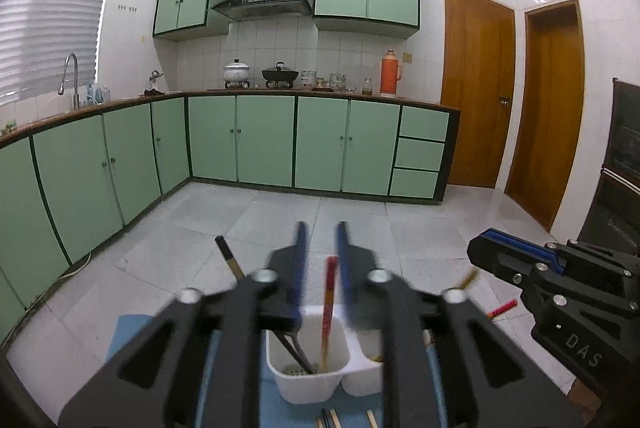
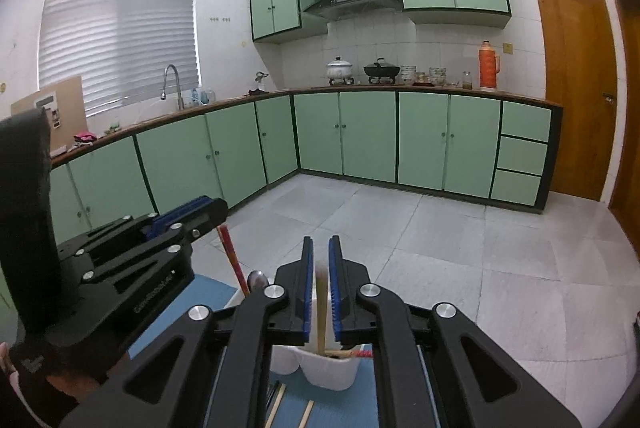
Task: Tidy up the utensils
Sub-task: 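Open both tools to release the chopsticks and withdraw over the mat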
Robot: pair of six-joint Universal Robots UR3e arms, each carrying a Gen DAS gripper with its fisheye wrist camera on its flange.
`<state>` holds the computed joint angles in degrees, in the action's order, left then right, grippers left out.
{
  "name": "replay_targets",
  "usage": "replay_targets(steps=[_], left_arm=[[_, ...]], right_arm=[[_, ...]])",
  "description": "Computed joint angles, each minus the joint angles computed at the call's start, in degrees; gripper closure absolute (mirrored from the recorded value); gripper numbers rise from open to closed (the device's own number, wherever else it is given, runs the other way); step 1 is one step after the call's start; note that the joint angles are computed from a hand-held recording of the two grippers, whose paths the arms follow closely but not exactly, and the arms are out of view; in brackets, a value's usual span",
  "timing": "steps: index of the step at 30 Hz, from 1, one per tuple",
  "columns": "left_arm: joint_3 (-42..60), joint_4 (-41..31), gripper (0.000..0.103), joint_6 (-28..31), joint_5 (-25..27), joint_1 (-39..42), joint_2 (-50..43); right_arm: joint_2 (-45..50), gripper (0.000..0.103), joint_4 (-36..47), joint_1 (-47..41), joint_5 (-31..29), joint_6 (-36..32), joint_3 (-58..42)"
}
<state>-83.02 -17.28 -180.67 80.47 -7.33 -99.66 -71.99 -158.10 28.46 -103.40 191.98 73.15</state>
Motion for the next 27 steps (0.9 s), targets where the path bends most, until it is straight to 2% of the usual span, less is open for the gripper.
replay_targets(steps=[1, 4, 6, 10, 12, 15, 19, 23, 25, 27], left_arm=[[-1.42, 0.92, 0.071, 0.02, -0.55, 0.46, 0.88], [-6.62, 3.22, 0.070, 0.68, -2.17, 2.21, 5.04], [-11.18, 4.83, 0.067, 0.44, -3.55, 4.06, 9.12], [-22.12, 9.75, 0.048, -0.68, -4.26, 6.63, 18.49], [-27.00, 10.93, 0.044, -0.90, -3.95, 7.40, 23.11], [-35.43, 10.71, 0.040, -0.79, -4.88, 9.54, 31.54], [-45.51, 12.18, 0.030, -0.25, -1.84, 9.10, 40.11], [-54.35, 9.19, 0.026, 1.46, -1.01, 9.39, 48.66], [-57.43, 4.94, 0.026, 3.02, -2.32, 10.54, 52.93], [-59.99, -0.94, 0.026, 5.15, -5.76, 14.14, 58.94]], right_arm=[[-0.72, 0.089, -0.45, -0.07, 0.04, -0.06, 1.06], [-3.55, 0.084, -2.89, 0.96, -2.26, 0.12, 4.96], [-5.77, 0.075, -4.72, 2.08, -4.93, 0.16, 7.59], [-10.46, 0.066, -9.90, 5.56, -10.76, 1.28, 14.48], [-12.23, 0.059, -13.82, 9.23, -16.06, 2.14, 18.91], [-14.50, 0.059, -16.13, 14.09, -21.08, 5.12, 25.13], [-14.45, 0.057, -17.40, 20.21, -28.08, 10.05, 31.43], [-13.99, 0.055, -16.88, 24.05, -29.73, 18.88, 37.54], [-13.06, 0.055, -14.73, 25.84, -29.81, 22.82, 39.28], [-12.03, 0.055, -13.27, 27.39, -29.37, 25.10, 40.07]])
